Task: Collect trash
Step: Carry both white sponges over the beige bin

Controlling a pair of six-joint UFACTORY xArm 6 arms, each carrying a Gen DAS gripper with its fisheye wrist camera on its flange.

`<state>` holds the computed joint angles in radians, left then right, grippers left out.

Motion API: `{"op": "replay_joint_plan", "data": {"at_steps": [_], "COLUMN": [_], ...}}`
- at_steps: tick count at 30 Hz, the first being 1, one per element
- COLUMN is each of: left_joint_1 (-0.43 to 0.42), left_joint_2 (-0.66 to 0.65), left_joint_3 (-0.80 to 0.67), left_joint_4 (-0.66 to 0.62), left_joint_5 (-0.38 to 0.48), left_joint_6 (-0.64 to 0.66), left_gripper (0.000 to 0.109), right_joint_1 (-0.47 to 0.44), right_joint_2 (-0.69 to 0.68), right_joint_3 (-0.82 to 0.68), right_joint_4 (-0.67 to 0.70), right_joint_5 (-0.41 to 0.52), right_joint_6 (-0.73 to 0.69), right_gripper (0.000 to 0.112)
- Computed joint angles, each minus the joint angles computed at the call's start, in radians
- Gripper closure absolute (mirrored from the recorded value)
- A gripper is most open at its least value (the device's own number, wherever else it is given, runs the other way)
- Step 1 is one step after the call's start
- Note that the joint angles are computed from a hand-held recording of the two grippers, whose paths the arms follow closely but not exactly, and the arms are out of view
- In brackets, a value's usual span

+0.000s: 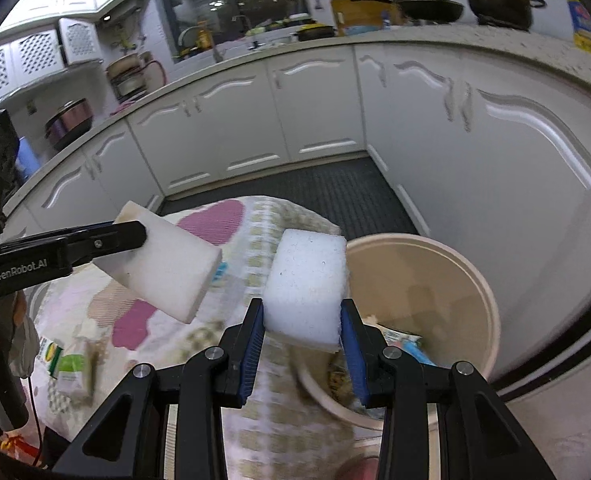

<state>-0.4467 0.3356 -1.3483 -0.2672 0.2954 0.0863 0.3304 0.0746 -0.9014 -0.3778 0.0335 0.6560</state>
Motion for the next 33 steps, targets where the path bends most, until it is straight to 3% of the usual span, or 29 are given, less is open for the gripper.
{"op": "replay_joint_plan", "data": {"at_steps": [8,25,33], "left_joint_1": [-0.042,-0.079,-0.086], "left_joint_2": [0.116,0.272,0.323], "left_joint_3": [-0.127,-0.297,-0.357], "left_joint_4": [0.052,0.193,0.189], "left_joint_5": [0.045,0.094,0.120], "left_joint_6": [-0.076,-0.226,-0.234], "left_gripper": [0.077,0.076,0.076], "right_joint_1": [-0.047,-0.042,-0.041], "right_joint_2": [-0.009,0.075,0.104], "right_joint_3": [0.069,0.059,0.046], "right_joint_4": [0.180,0.603,0.686], "right_joint_5": [-0.019,-0.010,0.001], "right_joint_6": [-0.128,-0.474,-0.547], "right_gripper": [0.076,0.076,0.076]}}
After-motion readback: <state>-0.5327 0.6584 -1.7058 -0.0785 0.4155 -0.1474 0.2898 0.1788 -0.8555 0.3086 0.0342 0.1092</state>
